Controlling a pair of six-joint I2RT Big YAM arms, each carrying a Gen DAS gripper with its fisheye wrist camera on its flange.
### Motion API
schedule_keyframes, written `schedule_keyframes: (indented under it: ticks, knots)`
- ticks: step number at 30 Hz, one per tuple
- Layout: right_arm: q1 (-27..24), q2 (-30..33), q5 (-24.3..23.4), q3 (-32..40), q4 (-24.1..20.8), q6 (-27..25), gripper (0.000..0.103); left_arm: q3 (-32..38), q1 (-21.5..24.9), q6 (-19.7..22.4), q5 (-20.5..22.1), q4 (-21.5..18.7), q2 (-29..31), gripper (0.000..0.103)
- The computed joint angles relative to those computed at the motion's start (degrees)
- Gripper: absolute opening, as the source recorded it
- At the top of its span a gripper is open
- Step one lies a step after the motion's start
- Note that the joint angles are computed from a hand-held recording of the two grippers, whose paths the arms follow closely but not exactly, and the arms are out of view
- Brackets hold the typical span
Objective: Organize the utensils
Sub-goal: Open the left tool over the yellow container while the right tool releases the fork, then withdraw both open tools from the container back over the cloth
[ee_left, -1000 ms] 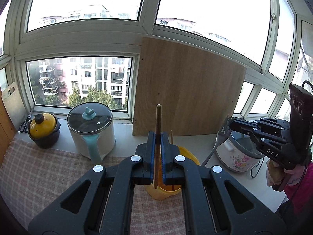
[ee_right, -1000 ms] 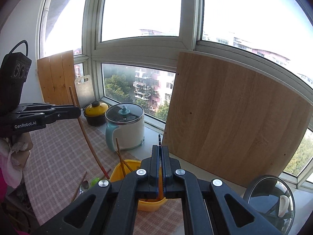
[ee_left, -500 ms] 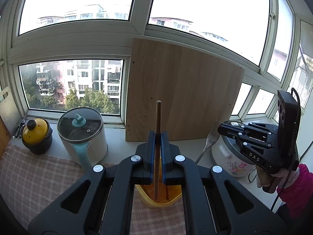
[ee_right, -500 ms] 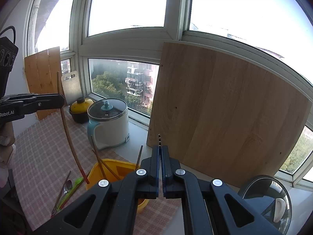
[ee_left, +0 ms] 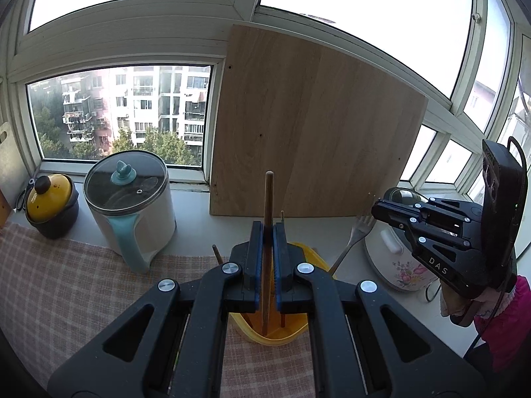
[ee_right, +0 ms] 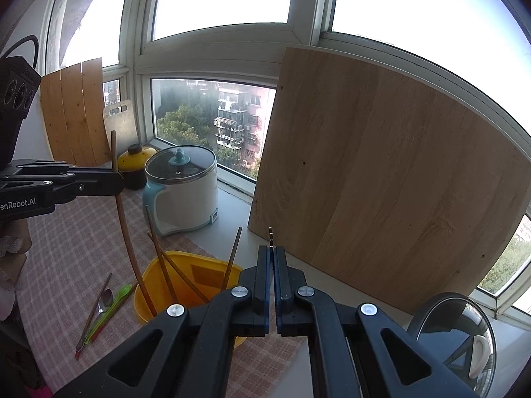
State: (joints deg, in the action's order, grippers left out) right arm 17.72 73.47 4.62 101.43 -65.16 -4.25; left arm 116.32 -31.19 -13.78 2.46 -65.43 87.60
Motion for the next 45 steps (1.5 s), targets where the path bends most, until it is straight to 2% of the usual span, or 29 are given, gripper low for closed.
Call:
schedule_keyframes:
  ticks: [10, 12, 13, 14, 15, 17, 19, 21, 23, 29, 35, 37, 41, 45]
  knots:
    - [0.5, 0.3, -1.4, -0.9, -1.0, 0.7, 0.000, -2.2, 0.5, -1.1, 1.5, -1.3, -0.6, 0.003]
    - [0.7, 0.1, -1.3, -0.9, -1.1, 1.1, 0.009, -2.4, 0.5, -0.9, 1.5, -1.6, -0.8, 0.003]
    - [0.7, 0.0, -1.6, -0.9, -1.0, 1.3, 0.019, -2.4, 0.4, -0.8, 1.3, -1.9, -0.8, 0.003]
    - [0.8, -0.2, -1.5, -1.0, -0.9, 1.6, 0.024, -2.5, 0.4, -0.9, 1.2, -2.2, -0.8, 0.010]
    - [0.8, -0.3, -1.5, -1.1, -1.0, 1.9, 0.024, -2.8, 0.5, -1.2, 1.2, -2.1, -1.1, 0.027]
    - [1.1, -0.7, -1.5, -1.3, -1.1, 2.3, 0.025, -4.4, 0.8, -1.8, 1.3, -0.7, -2.2, 0.038]
    - [1.4, -1.2, -1.2, -1.9, -1.0, 2.7, 0.029, -5.1, 1.0, -1.6, 1.4, -0.6, -2.9, 0.038]
    - [1.8, -1.8, -0.8, -2.5, -0.7, 3.0, 0.037, -6.0, 1.2, -1.6, 1.2, -0.4, -3.6, 0.038]
    - [2.1, -2.6, -0.7, -3.4, -0.2, 3.4, 0.052, -7.0, 1.6, -1.9, 1.1, -0.2, -4.5, 0.038]
    - [3.9, -4.0, -0.3, -5.1, 0.8, 5.0, 0.081, -10.3, 2.6, -2.0, 0.5, 0.1, -7.3, 0.038]
    - [6.2, -6.4, 0.6, -8.5, 2.7, 8.4, 0.099, -15.8, 4.6, 0.2, -2.1, 0.8, -11.4, 0.038]
    - [7.4, -7.5, 2.1, -10.2, 3.5, 9.7, 0.103, -17.8, 5.6, 1.0, -2.3, 0.5, -12.5, 0.038]
    - [9.7, -8.7, 5.2, -12.7, 4.9, 12.3, 0.103, -21.9, 8.3, 2.0, -1.0, -0.7, -14.5, 0.038]
    - [11.8, -9.0, 6.3, -14.4, 5.2, 14.9, 0.103, -26.4, 11.2, 3.9, 0.6, -1.6, -16.5, 0.038]
